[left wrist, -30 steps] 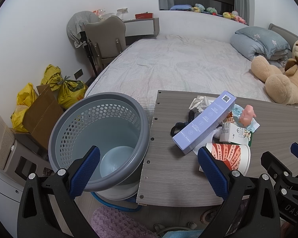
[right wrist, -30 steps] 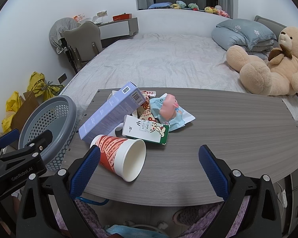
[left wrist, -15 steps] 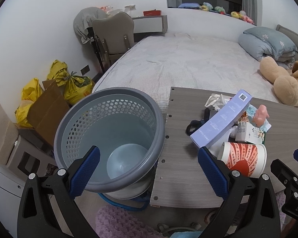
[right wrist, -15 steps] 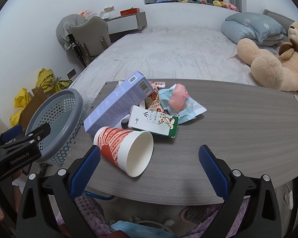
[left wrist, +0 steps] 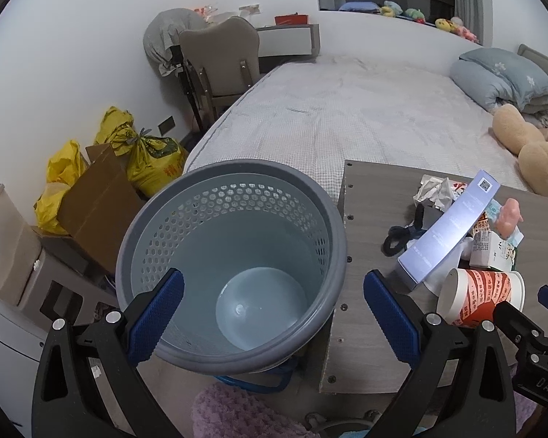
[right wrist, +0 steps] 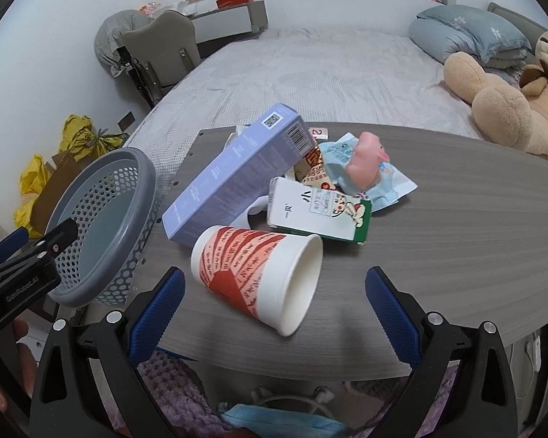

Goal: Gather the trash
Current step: 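Move the right tool to the red-and-white paper cup and close on it, then lift the paper cup with the right tool while the left tool grasps the lavender box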

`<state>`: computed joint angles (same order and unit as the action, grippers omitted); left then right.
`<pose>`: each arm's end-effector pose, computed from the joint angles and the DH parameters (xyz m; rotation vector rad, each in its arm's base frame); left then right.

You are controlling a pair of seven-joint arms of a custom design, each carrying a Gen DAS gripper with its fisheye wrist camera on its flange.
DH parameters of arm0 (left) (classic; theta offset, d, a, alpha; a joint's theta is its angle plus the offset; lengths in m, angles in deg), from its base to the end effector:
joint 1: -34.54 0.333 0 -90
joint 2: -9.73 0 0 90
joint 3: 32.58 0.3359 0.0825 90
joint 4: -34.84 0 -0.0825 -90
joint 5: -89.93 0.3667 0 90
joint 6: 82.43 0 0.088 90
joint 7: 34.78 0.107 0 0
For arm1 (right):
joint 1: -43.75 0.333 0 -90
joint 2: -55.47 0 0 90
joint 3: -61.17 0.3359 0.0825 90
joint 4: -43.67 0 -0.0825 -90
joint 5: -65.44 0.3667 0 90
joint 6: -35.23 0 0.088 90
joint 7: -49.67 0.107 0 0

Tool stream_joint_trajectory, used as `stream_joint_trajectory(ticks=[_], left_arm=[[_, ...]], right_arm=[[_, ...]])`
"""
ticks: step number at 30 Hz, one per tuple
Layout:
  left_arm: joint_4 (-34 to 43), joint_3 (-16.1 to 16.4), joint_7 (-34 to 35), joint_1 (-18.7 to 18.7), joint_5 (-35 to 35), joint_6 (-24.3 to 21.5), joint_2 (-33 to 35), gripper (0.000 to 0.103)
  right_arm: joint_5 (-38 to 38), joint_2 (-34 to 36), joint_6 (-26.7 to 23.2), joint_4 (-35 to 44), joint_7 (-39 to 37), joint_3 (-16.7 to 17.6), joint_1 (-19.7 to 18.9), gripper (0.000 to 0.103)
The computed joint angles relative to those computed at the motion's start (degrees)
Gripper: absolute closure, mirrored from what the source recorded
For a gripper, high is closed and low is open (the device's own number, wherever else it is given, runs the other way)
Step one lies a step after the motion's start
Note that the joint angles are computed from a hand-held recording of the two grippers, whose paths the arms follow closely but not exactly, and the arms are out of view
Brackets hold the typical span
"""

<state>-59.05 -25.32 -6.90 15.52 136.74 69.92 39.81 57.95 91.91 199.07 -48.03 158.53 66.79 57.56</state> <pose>0.6902 -0.1806 0.3872 -1.8948 1.5490 -0.4639 0.6995 0.2378 0.3588 -1.8865 1.7312 -0.3907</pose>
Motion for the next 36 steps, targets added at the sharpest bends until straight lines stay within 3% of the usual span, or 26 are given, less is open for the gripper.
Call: stream_joint_trajectory(ticks=[11,22,29,36], left_arm=[[-1.1,0.9,3.3,1.8,-2.1,5.5,0.6,0.006],[-2.1,3.7,2.4,0.8,-3.6,6.9,0.8,0.006],[-2.5,3.8,2.3,0.9,-4.4,7.3,0.7,0.006],[-3.2,4.0,2.7,0.6,-4.6,8.3,0.4,0.006]], right_arm=[[-5.2,3.9,-8.7,7.6,13.4,-6.8,7.5,0.008],[-8.2,9.0,-16.4,16.7,18.0,-6.8,8.9,0.008],[-9.2,12.3,-20.4,21.6,18.9,-7.1,9.5,0.009],[-9.1,12.6,-19.1,21.1,18.3,-6.8,8.9,0.010]])
